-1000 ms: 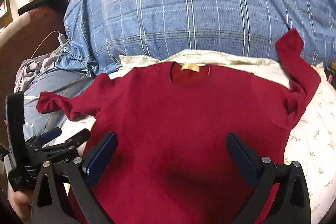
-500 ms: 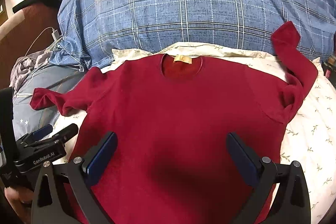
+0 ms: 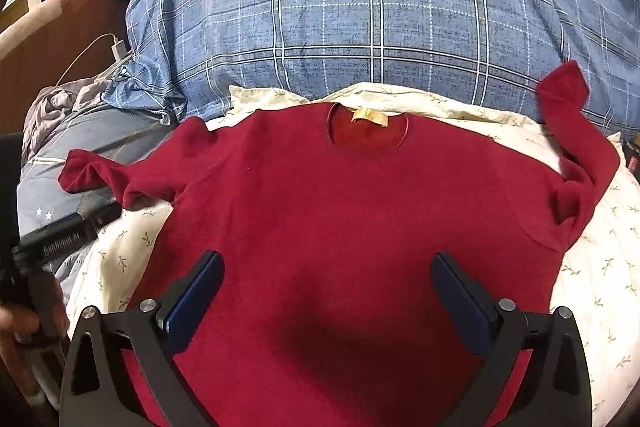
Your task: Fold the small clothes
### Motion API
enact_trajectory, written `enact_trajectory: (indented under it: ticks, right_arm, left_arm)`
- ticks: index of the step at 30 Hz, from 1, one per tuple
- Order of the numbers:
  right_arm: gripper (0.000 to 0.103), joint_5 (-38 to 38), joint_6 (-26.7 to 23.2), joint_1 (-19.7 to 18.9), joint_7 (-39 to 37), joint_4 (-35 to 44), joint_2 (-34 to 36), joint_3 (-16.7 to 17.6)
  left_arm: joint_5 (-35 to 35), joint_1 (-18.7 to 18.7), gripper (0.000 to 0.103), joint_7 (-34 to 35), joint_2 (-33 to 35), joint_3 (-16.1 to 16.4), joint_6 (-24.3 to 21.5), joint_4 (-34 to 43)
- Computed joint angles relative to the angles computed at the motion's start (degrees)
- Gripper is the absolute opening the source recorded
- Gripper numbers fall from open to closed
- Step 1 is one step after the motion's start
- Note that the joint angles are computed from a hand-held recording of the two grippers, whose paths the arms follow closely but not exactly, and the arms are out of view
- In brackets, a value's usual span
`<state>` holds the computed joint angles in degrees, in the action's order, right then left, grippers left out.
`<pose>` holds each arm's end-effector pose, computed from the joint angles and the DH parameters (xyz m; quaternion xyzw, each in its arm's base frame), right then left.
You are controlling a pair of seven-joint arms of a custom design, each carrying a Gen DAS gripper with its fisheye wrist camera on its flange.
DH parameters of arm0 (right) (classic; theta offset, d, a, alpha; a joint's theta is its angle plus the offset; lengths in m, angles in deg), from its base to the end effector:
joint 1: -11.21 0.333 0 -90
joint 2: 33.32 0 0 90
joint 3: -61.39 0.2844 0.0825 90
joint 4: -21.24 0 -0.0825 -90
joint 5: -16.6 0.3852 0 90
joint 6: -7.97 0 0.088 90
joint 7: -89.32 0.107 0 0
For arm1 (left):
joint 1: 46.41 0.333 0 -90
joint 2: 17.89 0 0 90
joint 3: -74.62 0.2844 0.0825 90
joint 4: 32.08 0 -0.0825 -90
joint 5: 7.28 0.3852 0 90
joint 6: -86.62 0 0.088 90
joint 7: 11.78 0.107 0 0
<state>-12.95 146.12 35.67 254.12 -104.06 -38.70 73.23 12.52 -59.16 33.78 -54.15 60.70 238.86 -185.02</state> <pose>0.4426 0.3233 0.4288 -0.5598 0.7881 -0.1761 0.1860 0.3669 -0.1952 0.4659 -0.6818 0.6469 -0.2446 0.2384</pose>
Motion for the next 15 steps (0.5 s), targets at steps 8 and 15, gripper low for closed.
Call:
enact_trajectory:
  ticks: [8,15]
  right_arm:
    - [0.103,3.08,1.95,0.46,-2.38,0.29,1.46,-0.43]
    - [0.103,4.91,2.7,0.9,-3.96,0.18,2.04,-0.89]
  left_arm:
    - [16.87,12.82,0.09,-14.66,2.92,-7.78,-8.86,6.04]
    - [26.97,15.21,0.09,-22.05,10.53,-6.54,-14.01,12.28]
